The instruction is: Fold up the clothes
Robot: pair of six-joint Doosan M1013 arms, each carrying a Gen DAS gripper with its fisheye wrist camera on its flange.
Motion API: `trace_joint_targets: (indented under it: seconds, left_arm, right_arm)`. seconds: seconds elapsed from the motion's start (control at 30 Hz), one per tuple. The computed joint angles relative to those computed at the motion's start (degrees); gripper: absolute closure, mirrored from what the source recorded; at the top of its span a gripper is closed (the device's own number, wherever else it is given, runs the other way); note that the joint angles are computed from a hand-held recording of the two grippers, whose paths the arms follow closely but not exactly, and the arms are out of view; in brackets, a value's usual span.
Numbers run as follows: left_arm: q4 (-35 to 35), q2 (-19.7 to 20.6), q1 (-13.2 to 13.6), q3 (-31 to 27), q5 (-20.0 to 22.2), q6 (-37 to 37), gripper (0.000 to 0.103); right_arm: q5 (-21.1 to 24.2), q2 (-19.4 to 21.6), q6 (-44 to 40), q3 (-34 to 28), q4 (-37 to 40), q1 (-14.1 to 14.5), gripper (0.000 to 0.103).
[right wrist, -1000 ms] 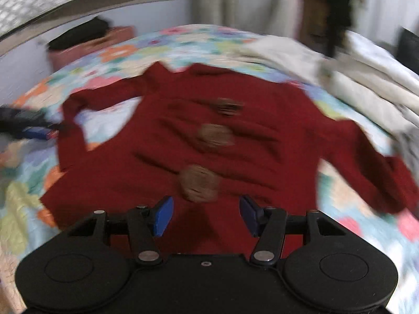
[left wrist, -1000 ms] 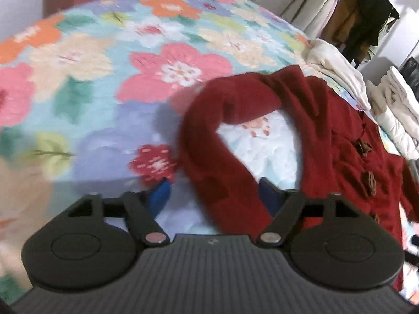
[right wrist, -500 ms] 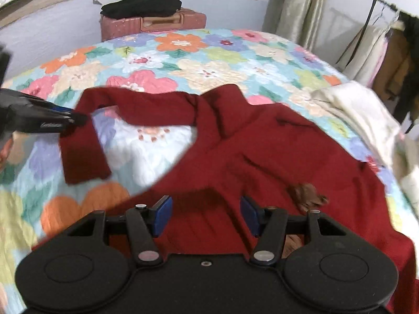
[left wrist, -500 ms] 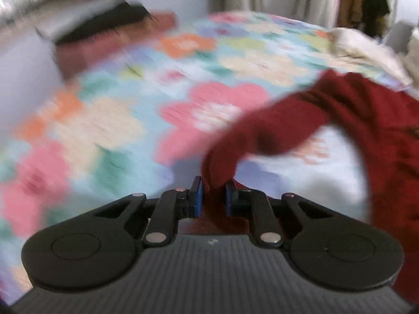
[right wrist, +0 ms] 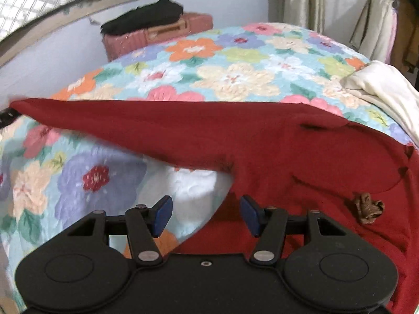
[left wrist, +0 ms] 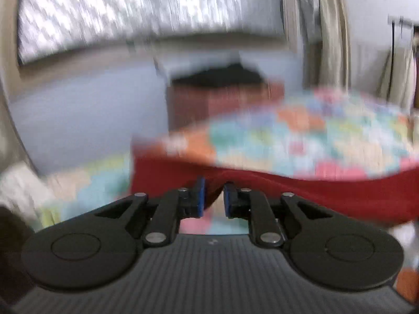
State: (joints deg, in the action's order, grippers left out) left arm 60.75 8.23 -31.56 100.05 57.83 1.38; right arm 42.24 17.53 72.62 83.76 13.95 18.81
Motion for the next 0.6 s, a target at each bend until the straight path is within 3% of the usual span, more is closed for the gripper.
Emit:
trace_joint_targets:
  seconds: [0.07,0.2,0.3,0.37,0.4,0.47,0.6]
  left_arm:
    - [-8.7,0.8,1.7,-1.2,0.1,4.3,0.089]
    - [-17.9,-0.8,4.2,0.1,-4.8,1.0,0.089]
    - [-19.2,-1.4,4.7,0.8,-6.7,1.3,0.087]
    - [-22.1,-1.7,5.5,1.0,-7.9,2.7,0.076]
    - [-23.6,-2.1,6.0,1.7,-9.9,2.3,0.069]
    - [-26.7,-3.0,7.3,3.2,-14.6,0.9,0.067]
    - [-21.3,-3.6,6.7,4.5,-16.5,-6.7,0.068]
  right_arm:
    - [0.7,0.4,-0.2,-0.3,-1.7,0.5,0.04]
    - [0.1,0.8,-2.0,-1.0,-2.6,1.4,0.04]
    - [0.7,1.7,-7.1,-2.7,0.7,1.6,0.04]
    - [1.1,2.3,-8.3,-3.9,-1.7,2.3,0.04]
    - [0.0,2.3,-7.0,-3.9,-4.8,2.8,0.04]
    - [-0.5,2.3,-3.1,-3.6,-7.7,2.9,0.04]
    - [-2.5,0.7,4.3,-0.6,-11.1,2.3,0.04]
